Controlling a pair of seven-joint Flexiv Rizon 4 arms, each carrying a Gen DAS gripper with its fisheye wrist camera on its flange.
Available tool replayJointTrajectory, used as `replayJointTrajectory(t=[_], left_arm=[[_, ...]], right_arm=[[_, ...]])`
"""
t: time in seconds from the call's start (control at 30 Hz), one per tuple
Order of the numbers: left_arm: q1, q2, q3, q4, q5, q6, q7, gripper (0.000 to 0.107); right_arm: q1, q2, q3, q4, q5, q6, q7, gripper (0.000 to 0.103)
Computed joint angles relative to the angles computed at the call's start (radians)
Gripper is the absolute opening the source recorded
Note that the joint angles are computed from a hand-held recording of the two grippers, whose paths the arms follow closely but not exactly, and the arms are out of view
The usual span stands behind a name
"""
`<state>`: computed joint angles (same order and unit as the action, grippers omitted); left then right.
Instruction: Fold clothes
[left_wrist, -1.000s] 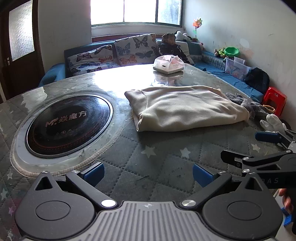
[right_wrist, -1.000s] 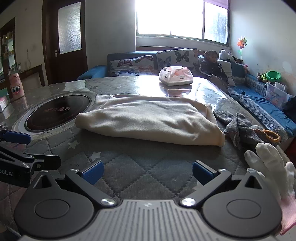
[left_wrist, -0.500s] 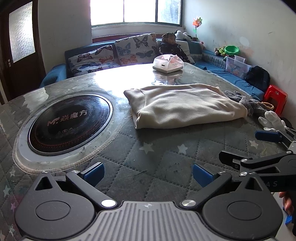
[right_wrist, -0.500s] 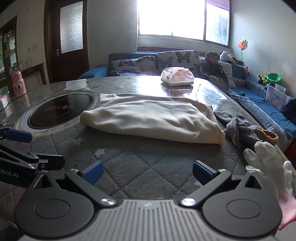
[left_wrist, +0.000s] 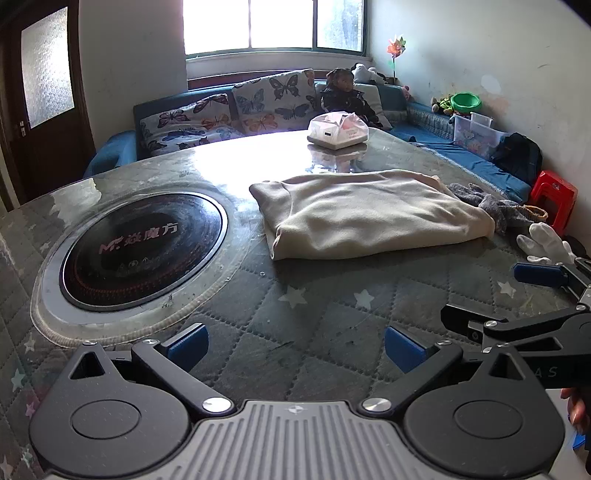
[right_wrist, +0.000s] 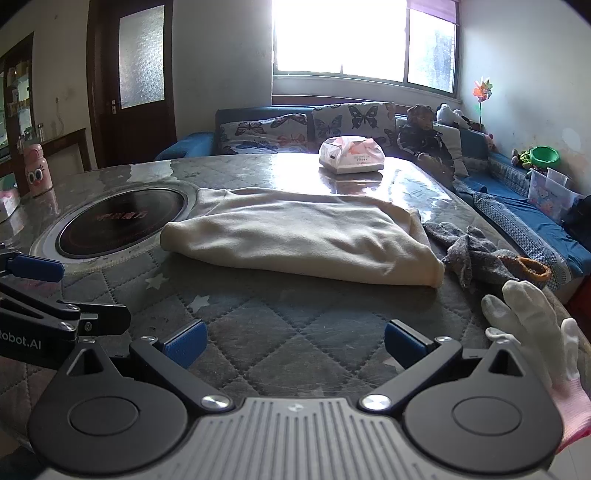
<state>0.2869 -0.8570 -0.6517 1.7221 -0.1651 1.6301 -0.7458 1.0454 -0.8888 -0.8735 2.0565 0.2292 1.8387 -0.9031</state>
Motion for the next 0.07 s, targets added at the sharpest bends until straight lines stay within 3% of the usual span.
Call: replayJointTrajectory(t=[0.07], left_arm=[[0.0, -0.001, -0.002, -0.003, 0.0, -0.006, 0.002, 0.103]], right_arm=[[-0.001, 0.001, 0.001, 0.0, 0.0, 0.0, -0.001, 0.103]])
